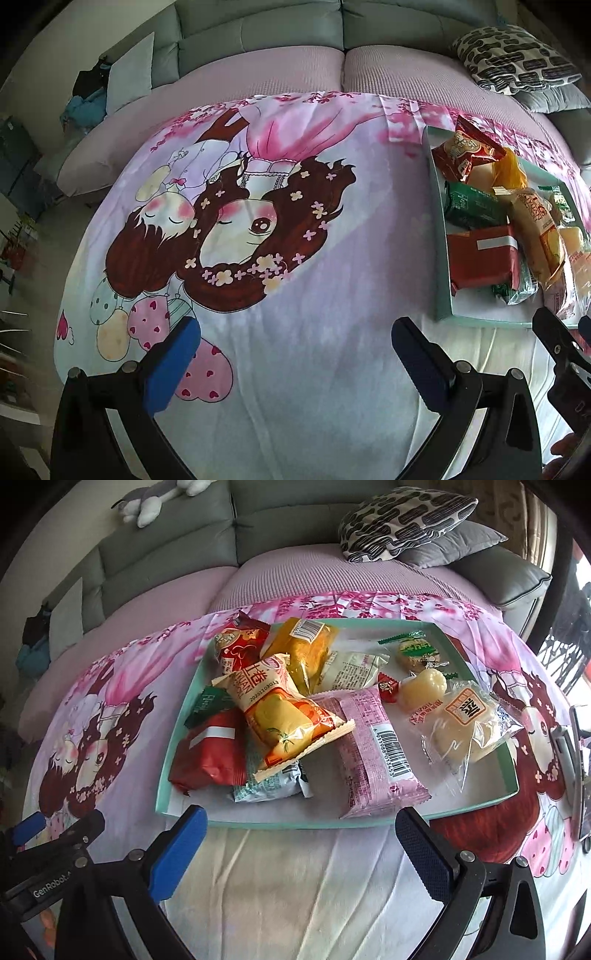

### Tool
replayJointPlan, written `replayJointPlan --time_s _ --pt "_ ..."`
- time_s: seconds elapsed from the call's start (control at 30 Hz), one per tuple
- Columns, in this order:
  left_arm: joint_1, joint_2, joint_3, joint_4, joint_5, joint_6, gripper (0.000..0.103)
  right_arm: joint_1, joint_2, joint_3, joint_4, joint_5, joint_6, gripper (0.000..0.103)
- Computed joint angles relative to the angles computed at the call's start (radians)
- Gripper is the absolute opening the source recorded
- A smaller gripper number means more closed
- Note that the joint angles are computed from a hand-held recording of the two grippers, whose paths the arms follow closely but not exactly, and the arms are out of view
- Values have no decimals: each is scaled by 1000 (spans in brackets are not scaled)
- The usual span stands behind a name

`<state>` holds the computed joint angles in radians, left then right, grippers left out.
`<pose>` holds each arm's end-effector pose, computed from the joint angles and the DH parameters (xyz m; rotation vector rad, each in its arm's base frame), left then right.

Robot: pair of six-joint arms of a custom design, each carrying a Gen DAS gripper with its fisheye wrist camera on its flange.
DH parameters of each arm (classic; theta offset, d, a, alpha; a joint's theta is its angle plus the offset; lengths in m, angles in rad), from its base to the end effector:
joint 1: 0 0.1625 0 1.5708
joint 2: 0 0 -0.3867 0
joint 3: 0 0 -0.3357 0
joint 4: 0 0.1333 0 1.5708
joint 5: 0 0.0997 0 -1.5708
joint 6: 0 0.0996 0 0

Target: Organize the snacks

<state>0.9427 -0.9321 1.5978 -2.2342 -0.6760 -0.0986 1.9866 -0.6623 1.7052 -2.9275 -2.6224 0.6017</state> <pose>-0.1784 -0.6047 0.2031 0.5967 2.1961 -0.3857 0.2788 -0.5154 0.0941 -0.4043 -2.1666 0.9236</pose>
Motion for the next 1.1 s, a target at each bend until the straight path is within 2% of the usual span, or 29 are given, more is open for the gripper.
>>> replayJointPlan --time_s 0.43,1.1 --pt "16 26 -48 54 -8 -24 103 -15 -2 3 -33 19 -22 103" --pt "17 30 -56 67 6 -43 103 -22 -7 11 -45 32 -23 103"
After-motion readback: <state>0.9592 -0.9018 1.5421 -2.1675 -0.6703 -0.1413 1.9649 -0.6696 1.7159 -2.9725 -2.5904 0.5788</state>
